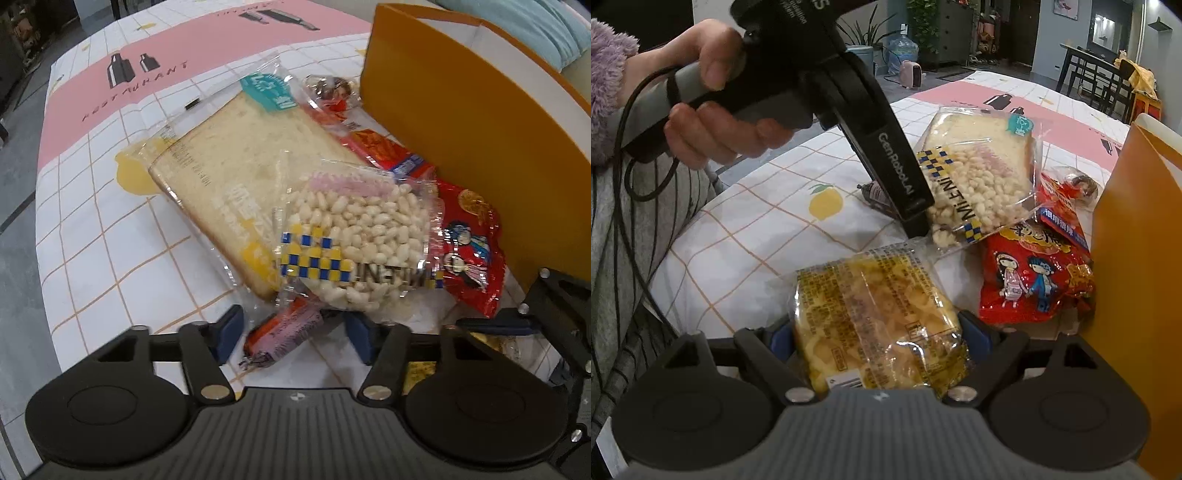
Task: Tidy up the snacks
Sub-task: 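Grasp the red sausage with the left gripper while the right gripper grasps the pastry bag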
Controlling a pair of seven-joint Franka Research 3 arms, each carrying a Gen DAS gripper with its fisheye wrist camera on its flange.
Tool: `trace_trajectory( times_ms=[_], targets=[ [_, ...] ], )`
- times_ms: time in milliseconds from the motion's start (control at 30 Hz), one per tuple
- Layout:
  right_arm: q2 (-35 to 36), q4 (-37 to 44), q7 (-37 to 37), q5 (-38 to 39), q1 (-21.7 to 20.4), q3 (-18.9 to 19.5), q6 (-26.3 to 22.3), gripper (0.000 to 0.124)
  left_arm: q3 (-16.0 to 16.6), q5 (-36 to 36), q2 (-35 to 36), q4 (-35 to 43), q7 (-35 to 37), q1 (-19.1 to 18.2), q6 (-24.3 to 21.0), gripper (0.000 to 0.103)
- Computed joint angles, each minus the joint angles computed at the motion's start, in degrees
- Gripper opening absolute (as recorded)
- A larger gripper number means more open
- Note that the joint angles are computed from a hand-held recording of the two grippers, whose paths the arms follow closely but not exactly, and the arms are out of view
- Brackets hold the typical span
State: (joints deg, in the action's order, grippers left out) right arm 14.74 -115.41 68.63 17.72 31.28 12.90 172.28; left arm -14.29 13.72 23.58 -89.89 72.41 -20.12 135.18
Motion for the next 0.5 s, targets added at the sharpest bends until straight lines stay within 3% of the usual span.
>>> trace_trajectory(
  times_ms=[167, 300, 400, 500],
  targets=[
    [0.1, 0.1, -0.1, 0.0, 0.0, -0.1, 0.0, 0.085, 0.4, 0.7, -1.7, -0.3, -2.9, -0.8, -3.6, 0.042],
    [-0.4, -0.3, 1.8, -1.3, 0.9, -1.2, -0.3, 0.085, -0.7, -3.7, -5.0, -3.2, -3.3, 1.0, -6.3, 0.036],
    [-0.4, 0.0, 3.0, -2.4, 1.3, -1.7, -0.7, 0.085, -1.2, -6.9, -6.6, -4.8, -1.9, 2.3, -7.7, 0.035],
    [-0.3, 0.3, 5.5, -4.3, 2.3, -2.9, -0.9, 0.085, -1.0, -6.3, -7.3, -6.1, -2.1, 2.1, -6.9, 0.04]
  ],
)
